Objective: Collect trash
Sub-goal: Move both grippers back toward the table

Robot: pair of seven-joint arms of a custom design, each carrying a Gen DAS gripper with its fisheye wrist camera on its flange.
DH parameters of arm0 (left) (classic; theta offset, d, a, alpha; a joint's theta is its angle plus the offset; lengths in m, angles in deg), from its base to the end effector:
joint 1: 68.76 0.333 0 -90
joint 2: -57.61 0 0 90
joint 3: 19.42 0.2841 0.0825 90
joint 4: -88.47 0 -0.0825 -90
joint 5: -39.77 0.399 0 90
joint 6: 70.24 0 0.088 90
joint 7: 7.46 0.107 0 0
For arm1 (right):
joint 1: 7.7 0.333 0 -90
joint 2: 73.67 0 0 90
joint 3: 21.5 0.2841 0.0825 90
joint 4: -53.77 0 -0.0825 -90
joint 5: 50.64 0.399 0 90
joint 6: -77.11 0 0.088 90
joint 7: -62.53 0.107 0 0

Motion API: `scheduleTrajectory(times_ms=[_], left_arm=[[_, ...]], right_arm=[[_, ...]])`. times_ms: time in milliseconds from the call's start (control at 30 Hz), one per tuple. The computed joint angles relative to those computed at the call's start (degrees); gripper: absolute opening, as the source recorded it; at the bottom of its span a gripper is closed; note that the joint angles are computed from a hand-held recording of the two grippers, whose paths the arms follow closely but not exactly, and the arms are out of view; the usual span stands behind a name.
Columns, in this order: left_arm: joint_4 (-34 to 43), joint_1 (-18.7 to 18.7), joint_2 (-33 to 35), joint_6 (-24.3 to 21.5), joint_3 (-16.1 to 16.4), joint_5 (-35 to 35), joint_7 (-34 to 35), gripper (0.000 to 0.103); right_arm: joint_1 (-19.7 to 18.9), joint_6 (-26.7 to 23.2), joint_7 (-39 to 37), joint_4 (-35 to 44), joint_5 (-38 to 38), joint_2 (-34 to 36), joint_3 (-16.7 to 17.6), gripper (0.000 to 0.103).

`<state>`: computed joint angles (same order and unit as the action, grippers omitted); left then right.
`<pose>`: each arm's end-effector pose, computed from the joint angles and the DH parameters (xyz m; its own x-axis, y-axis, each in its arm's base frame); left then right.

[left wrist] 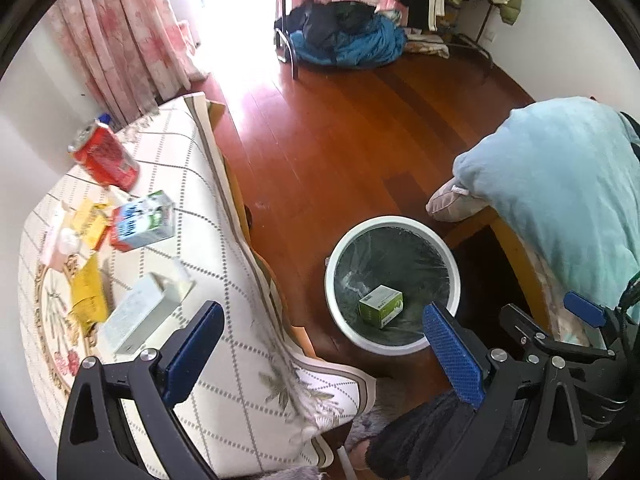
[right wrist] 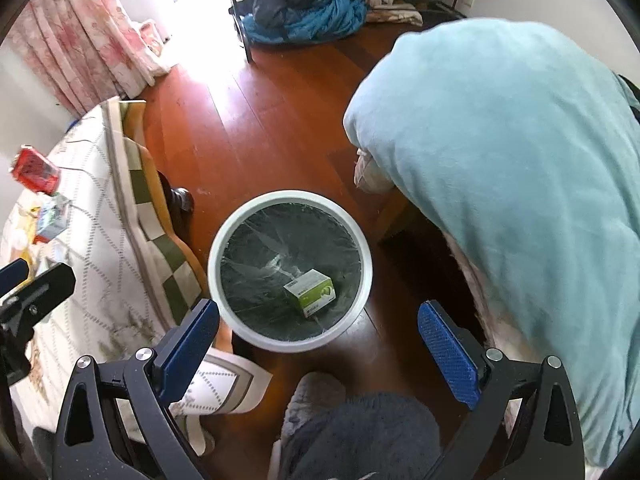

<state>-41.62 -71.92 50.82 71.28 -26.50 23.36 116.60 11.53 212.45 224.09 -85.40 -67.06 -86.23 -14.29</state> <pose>0.5355 -0.0966 0.4001 -0.5500 -0.8348 0.0224 -0.7825 0.5058 -0.3632 0.4422 0.2152 0.3638 -0.5592 -0.8283 -0.0352 -0.7906 0.5455 -0.2781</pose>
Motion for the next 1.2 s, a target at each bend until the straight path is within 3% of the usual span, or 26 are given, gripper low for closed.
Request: scheduleTrajectory(times_ms=[400, 667, 800, 967, 1200], left_arm=[[-5.1, 0.1, -13.6, -3.0, 3.7, -6.6, 6.9, 0.101], [-1.0, 2.6, -13.9, -5.2, 6.2, -8.7, 9.5, 0.101], [2.2, 6.5, -9.1, -1.5, 6.2, -4.5, 8.5, 0.101], [6.4, 10.8, 2.2, 5.3, 5.4, 6.1, 5.9, 0.101], [15.2, 10.7, 16.6, 3.0, 4.6, 13.4, 11.3, 0.099]], right_arm=[[3.1, -10.0, 6.2, 1.0, -2.4, -12.3, 4.4, 0.101], [4.2, -12.2, 8.1, 5.7, -3.4, -14.5, 5.7, 0.101], [4.6, -8.5, 8.0, 9.5, -3.4, -9.4, 5.9, 0.101], [6.0, -1.3, 5.9, 17.6, -1.9, 5.1, 5.0, 0.101], [7.9, -0.7, 1.7, 30.3, 2.5, 24.4, 2.5, 0.101]])
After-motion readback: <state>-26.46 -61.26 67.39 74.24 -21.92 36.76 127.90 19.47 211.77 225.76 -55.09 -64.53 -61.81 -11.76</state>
